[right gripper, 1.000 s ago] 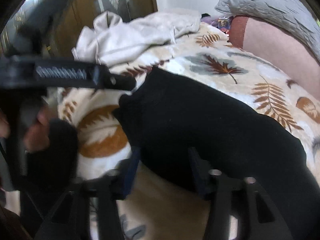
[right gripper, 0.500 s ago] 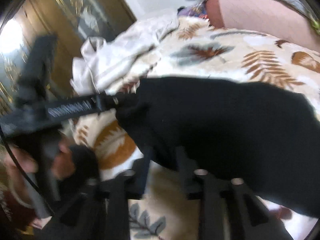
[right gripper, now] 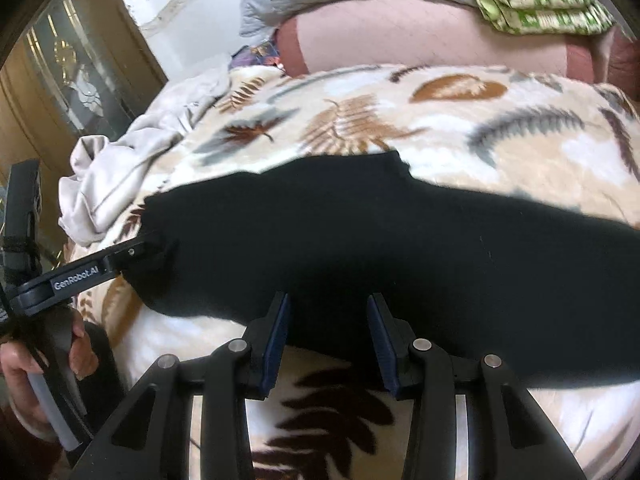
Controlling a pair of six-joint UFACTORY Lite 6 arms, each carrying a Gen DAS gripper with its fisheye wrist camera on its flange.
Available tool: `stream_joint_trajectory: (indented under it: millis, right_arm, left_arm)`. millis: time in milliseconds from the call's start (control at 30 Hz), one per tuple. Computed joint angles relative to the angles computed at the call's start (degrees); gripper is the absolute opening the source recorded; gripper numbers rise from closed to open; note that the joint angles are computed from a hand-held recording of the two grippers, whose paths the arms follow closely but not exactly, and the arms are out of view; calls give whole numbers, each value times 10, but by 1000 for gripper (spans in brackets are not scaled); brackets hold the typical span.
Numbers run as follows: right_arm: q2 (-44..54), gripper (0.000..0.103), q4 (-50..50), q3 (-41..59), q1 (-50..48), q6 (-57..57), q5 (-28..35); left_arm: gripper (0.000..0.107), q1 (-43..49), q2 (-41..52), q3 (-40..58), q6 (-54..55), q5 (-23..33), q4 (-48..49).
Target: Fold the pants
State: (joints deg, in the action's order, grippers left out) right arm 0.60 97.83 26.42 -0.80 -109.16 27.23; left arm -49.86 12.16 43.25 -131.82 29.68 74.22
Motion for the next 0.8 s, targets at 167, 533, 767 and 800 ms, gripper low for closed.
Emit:
stream_joint_trajectory:
  millis: [167, 533, 767, 800]
  right_arm:
    - [-3, 40, -26, -10, -54, -1, 31]
    - [49, 51, -290, 108, -346, 148, 46]
    - [139, 54, -371, 255, -551, 191, 96]
    - [151, 55, -371, 272, -566, 195, 98]
  left_arm:
    - [77, -3, 2, -12, -21, -4, 27]
    - [80, -41, -8, 72, 29, -20, 14]
    - [80, -59, 162, 297, 240, -67, -122]
    - [80, -61, 184, 327, 272, -64, -146]
